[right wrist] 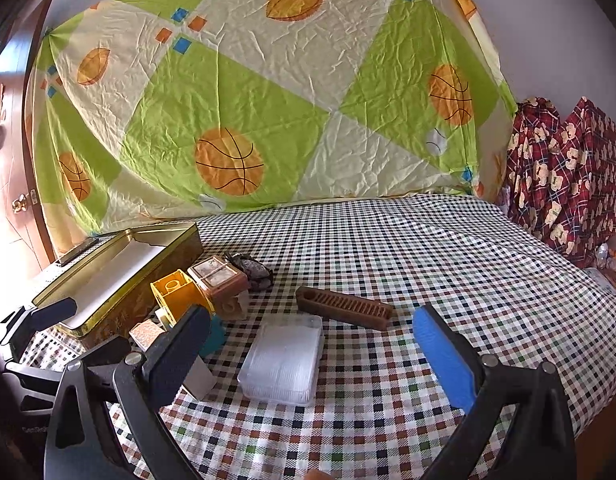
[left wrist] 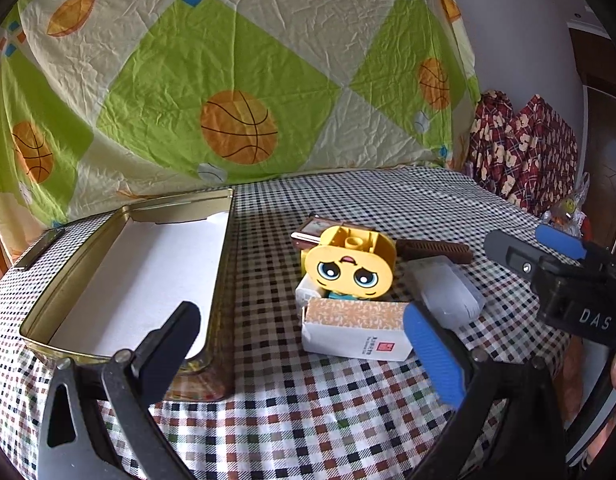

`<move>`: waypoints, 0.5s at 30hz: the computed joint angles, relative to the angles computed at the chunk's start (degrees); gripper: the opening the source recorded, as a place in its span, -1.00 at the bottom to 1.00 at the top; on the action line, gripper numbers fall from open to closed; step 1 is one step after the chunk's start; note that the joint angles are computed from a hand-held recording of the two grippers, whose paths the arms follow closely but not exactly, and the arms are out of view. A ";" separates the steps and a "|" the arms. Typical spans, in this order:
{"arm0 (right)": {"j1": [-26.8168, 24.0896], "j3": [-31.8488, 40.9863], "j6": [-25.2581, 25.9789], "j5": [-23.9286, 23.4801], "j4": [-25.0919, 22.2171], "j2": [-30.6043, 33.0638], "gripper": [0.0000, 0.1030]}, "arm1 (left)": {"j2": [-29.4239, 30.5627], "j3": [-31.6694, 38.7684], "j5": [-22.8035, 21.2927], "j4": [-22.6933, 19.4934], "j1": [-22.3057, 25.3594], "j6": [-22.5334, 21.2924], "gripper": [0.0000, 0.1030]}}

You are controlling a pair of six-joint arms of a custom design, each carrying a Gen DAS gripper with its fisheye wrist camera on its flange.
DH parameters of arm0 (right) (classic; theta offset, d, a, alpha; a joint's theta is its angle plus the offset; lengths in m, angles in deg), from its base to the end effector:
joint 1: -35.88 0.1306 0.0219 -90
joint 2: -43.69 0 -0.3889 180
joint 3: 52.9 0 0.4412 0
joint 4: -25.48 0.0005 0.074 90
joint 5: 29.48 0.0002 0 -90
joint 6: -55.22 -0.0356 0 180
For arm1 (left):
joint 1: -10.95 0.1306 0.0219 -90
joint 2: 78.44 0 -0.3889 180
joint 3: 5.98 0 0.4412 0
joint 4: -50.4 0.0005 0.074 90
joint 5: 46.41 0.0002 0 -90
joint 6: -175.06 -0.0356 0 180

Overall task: Organize rigid objects
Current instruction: 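Move the left gripper toward the white patterned paper box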

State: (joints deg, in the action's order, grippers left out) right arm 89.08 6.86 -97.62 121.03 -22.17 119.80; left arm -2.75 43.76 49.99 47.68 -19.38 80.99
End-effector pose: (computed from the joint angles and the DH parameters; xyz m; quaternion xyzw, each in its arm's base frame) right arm 0.2599 0.2949 0.3016 0.1837 0.8292 -0.0952 0.5193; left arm 0.3588 -0.2151 0.2617 0.2812 0.8120 -0.1624 0.4850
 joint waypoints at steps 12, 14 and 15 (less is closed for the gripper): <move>-2.13 -1.39 -2.28 -1.69 -1.33 -0.17 0.99 | 1.87 1.44 0.58 -1.86 -1.58 -1.47 0.99; -2.52 -1.58 -2.48 -2.24 -1.45 -0.12 0.99 | 2.43 1.84 0.93 -2.70 -1.97 -1.99 0.99; -2.78 -1.68 -2.54 -2.51 -1.47 -0.16 0.99 | 2.71 2.10 1.08 -3.21 -2.18 -2.11 0.99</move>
State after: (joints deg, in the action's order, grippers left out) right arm 86.30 5.18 -100.16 118.52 -23.64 119.64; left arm -0.04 45.86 51.08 44.46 -21.56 78.88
